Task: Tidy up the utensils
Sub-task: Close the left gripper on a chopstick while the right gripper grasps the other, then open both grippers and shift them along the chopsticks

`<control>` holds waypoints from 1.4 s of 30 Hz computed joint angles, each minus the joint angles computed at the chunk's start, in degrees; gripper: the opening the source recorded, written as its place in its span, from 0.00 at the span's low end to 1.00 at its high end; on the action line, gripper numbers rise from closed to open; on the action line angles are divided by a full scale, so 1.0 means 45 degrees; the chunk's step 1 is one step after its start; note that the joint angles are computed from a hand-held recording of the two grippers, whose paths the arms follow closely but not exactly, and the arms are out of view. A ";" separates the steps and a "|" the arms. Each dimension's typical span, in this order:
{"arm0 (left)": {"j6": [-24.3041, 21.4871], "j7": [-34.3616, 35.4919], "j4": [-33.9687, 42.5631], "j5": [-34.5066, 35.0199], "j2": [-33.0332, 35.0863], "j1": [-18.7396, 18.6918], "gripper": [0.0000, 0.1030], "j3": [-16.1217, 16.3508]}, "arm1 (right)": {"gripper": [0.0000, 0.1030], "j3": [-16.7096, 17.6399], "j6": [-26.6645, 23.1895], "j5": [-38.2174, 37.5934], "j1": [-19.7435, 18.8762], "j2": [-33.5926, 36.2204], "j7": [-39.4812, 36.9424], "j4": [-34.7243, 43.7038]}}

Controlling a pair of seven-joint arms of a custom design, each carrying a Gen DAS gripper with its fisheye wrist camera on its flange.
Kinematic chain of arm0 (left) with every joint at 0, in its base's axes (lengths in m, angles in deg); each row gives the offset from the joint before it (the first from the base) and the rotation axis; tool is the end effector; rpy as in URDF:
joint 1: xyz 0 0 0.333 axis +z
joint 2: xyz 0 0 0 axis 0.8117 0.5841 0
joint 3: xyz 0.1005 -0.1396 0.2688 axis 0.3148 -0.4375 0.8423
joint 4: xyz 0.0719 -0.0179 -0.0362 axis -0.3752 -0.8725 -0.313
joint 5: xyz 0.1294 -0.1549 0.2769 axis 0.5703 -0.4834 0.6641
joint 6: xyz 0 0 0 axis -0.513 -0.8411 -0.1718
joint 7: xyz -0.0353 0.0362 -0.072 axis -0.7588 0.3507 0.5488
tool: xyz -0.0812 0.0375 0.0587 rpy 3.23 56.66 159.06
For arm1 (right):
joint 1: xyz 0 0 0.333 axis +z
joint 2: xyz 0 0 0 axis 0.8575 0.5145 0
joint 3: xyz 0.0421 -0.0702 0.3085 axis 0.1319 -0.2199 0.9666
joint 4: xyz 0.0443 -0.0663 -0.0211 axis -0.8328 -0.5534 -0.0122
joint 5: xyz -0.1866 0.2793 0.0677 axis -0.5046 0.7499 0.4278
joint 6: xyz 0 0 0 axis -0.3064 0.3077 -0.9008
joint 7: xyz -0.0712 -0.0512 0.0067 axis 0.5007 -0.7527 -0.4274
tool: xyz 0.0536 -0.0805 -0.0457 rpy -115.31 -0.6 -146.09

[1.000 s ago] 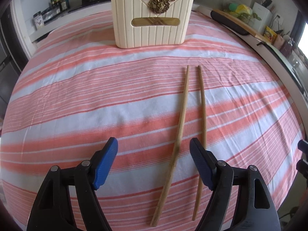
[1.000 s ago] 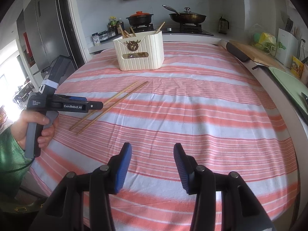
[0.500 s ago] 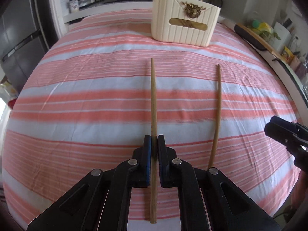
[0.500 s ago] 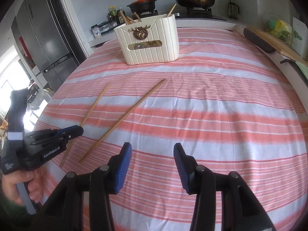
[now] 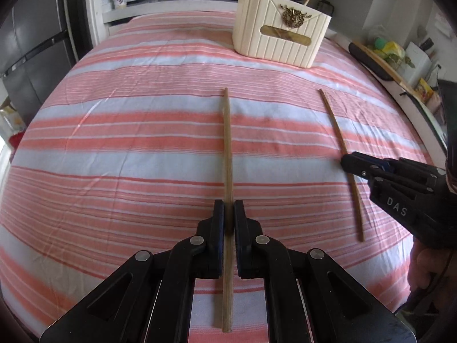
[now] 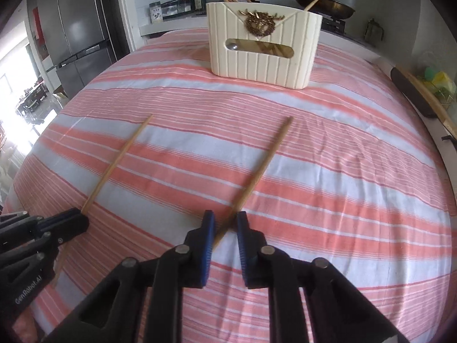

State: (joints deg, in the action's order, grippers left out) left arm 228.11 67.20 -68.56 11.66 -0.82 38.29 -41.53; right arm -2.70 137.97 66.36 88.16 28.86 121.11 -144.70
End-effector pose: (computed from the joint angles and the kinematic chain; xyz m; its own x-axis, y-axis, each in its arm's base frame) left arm 0.6569 -0.2475 0.4355 -0.2362 -0.9621 0.1364 -0.8336 0.1285 -0.5373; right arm 0.6567 0.3641 0.4271 0.0810 -0.9965 -0.0228 -0.8390 -0.0558 -0.5412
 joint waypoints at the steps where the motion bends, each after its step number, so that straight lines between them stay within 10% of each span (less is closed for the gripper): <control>1: 0.0039 0.0039 -0.0025 -0.0073 -0.0010 0.0019 0.05 -0.0072 | 0.09 -0.0301 0.0307 -0.0301 0.0100 -0.0637 0.0449 -0.1093; 11: 0.0902 0.0356 -0.1043 -0.0488 -0.0485 -0.0237 0.11 -0.0343 | 0.08 -0.0795 0.1650 -0.3071 -0.0535 -0.5775 0.4079 -0.9004; 15: 0.0816 0.1266 -0.1158 -0.1007 -0.0640 0.0116 0.58 -0.0752 | 0.42 -0.0210 0.2831 -0.3322 -0.1213 -0.6550 0.4593 -1.0250; 16: 0.0842 0.1080 -0.1198 -0.0772 -0.0698 -0.0089 0.69 -0.0480 | 0.53 -0.0196 0.3063 -0.3651 -0.1221 -0.6643 0.4993 -1.0398; 42: -0.1390 0.1547 0.0747 0.0951 0.0354 -0.0368 1.00 -0.0133 | 0.55 0.0490 0.3285 -0.2357 -0.1920 -0.5880 0.2520 -0.9726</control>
State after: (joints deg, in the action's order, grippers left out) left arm 221.86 74.16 -65.20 15.94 0.77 36.64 -42.13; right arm -0.50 152.75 55.75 79.52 2.40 132.45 -188.47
